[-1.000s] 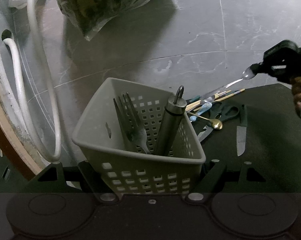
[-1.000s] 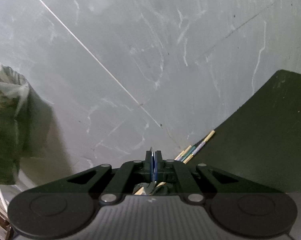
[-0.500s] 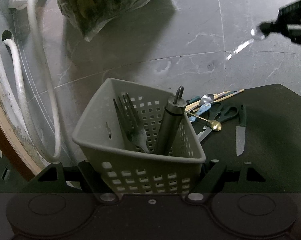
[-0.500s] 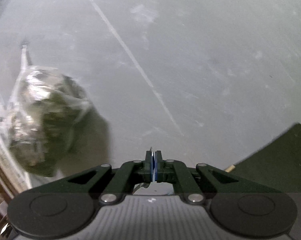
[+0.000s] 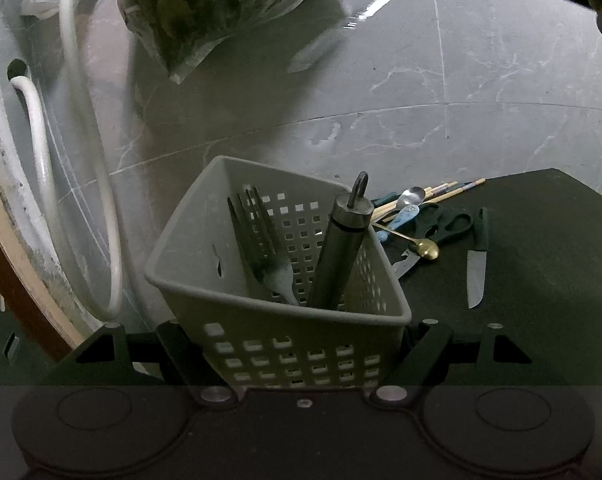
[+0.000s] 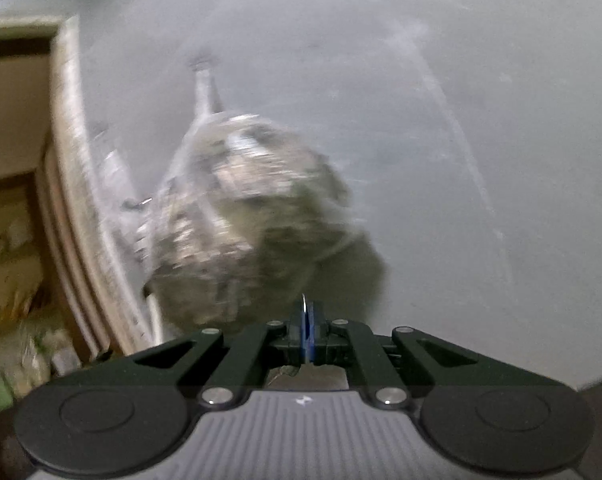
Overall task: Organize utensils
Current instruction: 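Lower the silver spoon into the white basket and open the right tool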
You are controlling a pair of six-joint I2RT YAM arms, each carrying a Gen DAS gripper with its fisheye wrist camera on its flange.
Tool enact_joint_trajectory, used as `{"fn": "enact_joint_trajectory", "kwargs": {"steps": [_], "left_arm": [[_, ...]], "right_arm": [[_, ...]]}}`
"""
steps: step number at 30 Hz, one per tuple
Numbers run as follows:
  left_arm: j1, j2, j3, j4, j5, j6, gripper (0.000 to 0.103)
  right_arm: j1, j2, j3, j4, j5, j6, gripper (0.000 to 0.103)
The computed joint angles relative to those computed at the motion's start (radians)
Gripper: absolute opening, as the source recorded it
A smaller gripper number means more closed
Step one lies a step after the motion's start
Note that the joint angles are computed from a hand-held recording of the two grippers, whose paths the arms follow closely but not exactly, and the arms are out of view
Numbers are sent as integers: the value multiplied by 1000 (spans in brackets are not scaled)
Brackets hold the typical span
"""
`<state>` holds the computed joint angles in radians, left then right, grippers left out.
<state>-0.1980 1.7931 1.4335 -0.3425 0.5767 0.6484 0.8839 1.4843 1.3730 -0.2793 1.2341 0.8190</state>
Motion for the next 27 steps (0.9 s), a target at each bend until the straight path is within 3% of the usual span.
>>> {"fn": "enact_joint_trajectory", "kwargs": {"steps": [3,6,22,27], "left_arm": [[-1,-2,-4,4,0,-1,80],[1,-1,-3,3,2,1,80],[5,1,-7,14,4,2,80],[3,5,-2,16,0,1,80]], "right_arm": [[-7,49,41,78,-37,-153,2],[-14,94,85,89,-91,-220,2],[-19,218,265,-166,-269,-235,2],[-29,245,286,-195,-327,-242,2]]}}
